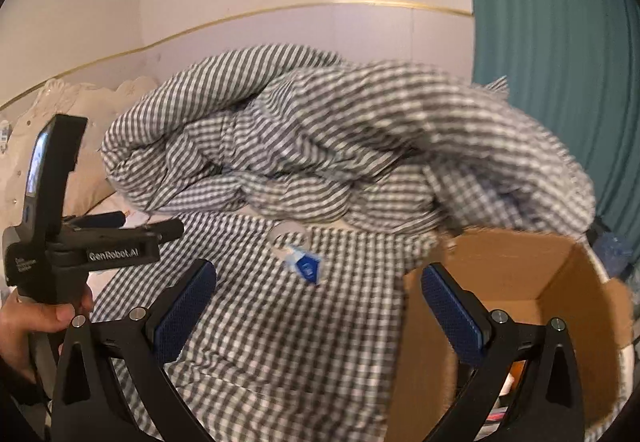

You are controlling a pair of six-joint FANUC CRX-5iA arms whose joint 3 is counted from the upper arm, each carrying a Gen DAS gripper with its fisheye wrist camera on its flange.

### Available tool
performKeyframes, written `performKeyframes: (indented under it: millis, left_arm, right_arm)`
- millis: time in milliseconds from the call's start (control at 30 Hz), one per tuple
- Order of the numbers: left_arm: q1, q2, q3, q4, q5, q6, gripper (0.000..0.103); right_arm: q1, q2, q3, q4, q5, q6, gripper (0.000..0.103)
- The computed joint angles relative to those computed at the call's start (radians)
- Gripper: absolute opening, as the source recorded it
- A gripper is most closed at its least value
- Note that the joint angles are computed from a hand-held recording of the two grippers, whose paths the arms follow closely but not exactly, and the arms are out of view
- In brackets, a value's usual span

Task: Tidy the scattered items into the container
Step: 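Move both tools back over the tape roll and tissue pack, then grasp the blue tissue pack with the right tool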

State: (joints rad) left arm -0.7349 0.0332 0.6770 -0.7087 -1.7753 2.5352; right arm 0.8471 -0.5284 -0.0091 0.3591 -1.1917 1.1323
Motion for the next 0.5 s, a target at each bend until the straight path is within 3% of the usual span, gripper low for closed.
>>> performKeyframes:
  millis: [100, 500]
  left_arm:
    - [0.043, -0.031, -0.055, 0.034, 0.029, 0.002, 0.103]
    - [0.232, -0.108, -0.232, 0.183, 0.169, -0.030, 0.103]
  right_arm:
    - [0.001, 0.033, -0.016, -0.006, 0.008, 0.004, 0.103]
    - [-0.169, 0.241, 0.036, -0.230, 0.072, 0.152, 0.103]
